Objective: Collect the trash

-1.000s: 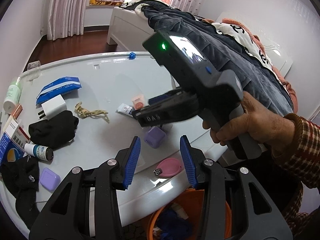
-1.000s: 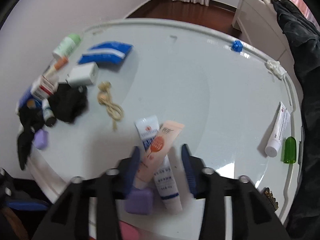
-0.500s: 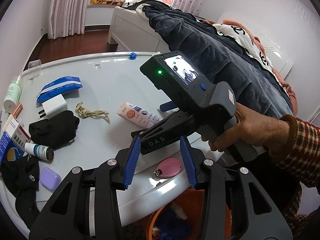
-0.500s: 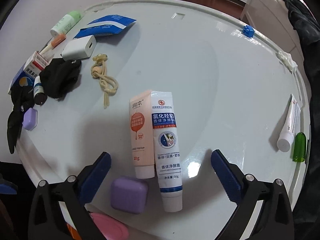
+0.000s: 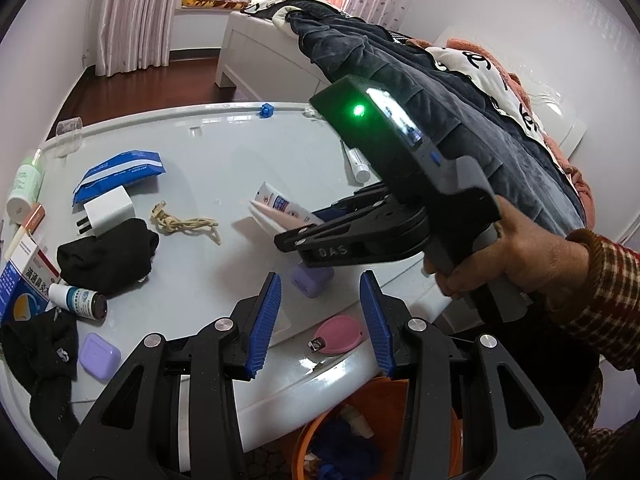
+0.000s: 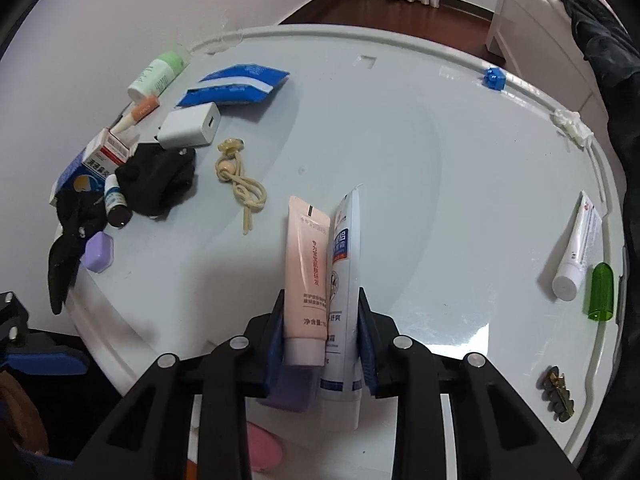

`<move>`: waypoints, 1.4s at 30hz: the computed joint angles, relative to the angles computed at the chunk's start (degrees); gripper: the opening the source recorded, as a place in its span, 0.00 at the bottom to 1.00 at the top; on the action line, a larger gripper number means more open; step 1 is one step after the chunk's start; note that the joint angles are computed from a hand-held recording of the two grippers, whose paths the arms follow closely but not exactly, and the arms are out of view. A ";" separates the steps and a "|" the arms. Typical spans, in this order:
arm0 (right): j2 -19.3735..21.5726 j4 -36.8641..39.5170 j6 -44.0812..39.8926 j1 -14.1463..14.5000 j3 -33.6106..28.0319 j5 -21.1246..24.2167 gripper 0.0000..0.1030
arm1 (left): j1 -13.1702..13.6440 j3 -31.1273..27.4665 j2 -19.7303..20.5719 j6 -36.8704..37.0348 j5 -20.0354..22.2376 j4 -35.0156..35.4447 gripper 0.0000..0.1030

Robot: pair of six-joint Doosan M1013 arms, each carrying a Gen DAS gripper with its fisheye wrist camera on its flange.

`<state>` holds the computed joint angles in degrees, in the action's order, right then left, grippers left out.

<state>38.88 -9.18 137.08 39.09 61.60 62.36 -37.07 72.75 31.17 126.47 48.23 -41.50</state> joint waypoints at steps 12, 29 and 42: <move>-7.49 -6.11 8.46 2.70 7.77 -2.57 0.30 | -1.59 0.10 0.57 2.62 3.53 2.63 0.40; -13.28 -7.42 16.18 3.65 18.14 -9.02 0.32 | -5.05 -7.16 7.60 -7.95 1.78 14.74 0.40; -11.76 -4.71 12.82 2.73 17.14 -8.31 0.31 | -4.42 -4.80 5.31 -11.80 -2.38 15.37 0.34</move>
<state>27.12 -13.89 149.90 41.82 78.74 54.05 -41.48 67.95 36.48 114.67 45.85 -26.13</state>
